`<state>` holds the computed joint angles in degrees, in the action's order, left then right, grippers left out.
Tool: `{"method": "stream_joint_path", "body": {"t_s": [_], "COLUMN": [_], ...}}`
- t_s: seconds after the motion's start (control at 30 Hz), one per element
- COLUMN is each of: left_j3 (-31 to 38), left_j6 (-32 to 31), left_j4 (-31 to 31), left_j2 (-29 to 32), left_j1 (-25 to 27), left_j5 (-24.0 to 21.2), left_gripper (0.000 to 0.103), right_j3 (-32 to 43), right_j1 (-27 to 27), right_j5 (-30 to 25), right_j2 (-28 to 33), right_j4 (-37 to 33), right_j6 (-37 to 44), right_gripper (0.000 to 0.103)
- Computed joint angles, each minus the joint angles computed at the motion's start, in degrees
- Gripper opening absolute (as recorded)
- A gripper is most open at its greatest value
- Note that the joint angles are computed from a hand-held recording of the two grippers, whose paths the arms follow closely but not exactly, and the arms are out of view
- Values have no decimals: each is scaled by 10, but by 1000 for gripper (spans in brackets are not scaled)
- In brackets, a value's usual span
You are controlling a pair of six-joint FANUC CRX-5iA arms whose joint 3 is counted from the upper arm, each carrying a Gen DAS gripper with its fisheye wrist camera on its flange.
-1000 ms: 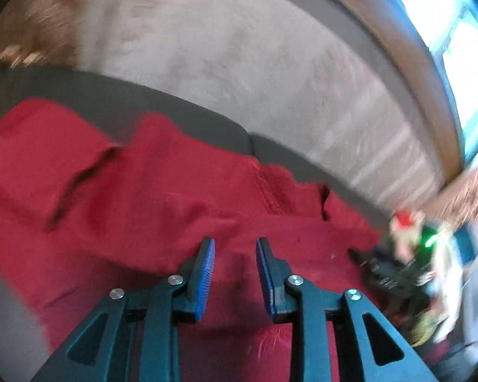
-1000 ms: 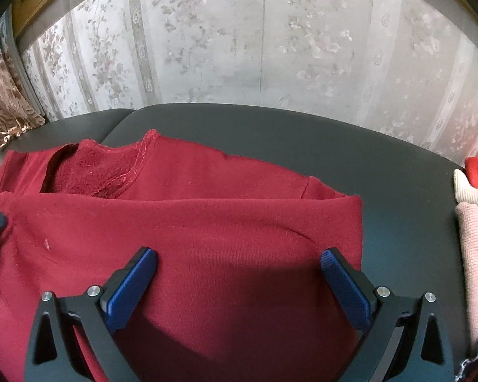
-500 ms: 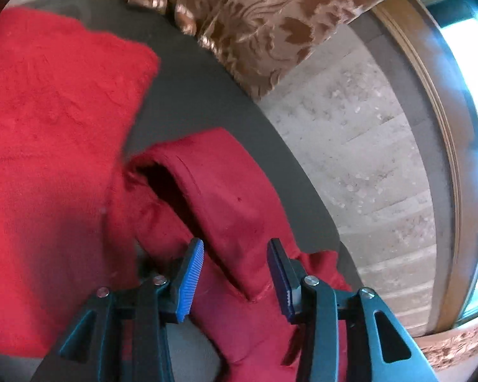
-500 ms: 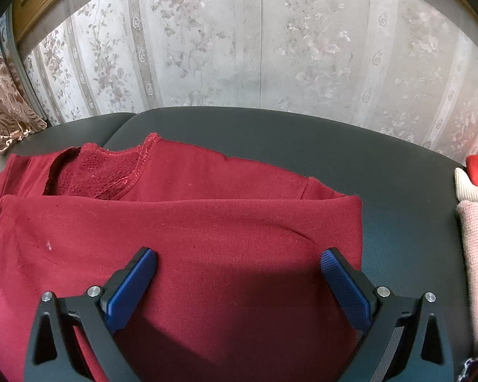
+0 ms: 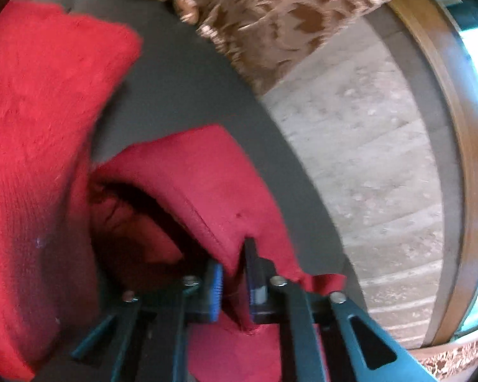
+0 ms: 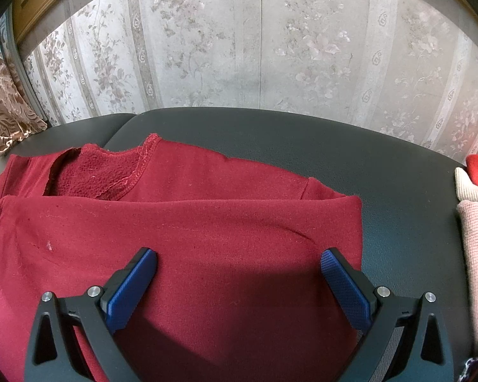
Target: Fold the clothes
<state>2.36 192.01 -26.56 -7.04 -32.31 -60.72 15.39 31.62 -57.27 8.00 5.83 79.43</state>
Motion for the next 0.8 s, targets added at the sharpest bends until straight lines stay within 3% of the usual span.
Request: {"method": "stream_joint_path", "body": {"t_s": [0.33, 0.6, 0.67, 0.73, 0.8], "left_j3": [21, 82, 104, 117, 127], "left_j6": [110, 138, 107, 45, -10], "left_j4": [-145, -219, -200, -131, -71], "left_j2": [-53, -15, 15, 52, 86], "left_j1": [-66, -127, -133, -120, -109], "left_j5": [113, 192, 204, 232, 242], "left_gripper": [6, 6, 6, 6, 6], "right_j3": [3, 18, 11, -12, -22], "right_j1": [1, 2, 11, 22, 22], "right_j5": [-5, -20, -16, 11, 27], "right_j2": [2, 10, 7, -14, -45], "right_j4": [4, 4, 29, 57, 25], "right_j6": [-4, -3, -17, -37, -27], "right_gripper": [103, 103, 102, 98, 98]}}
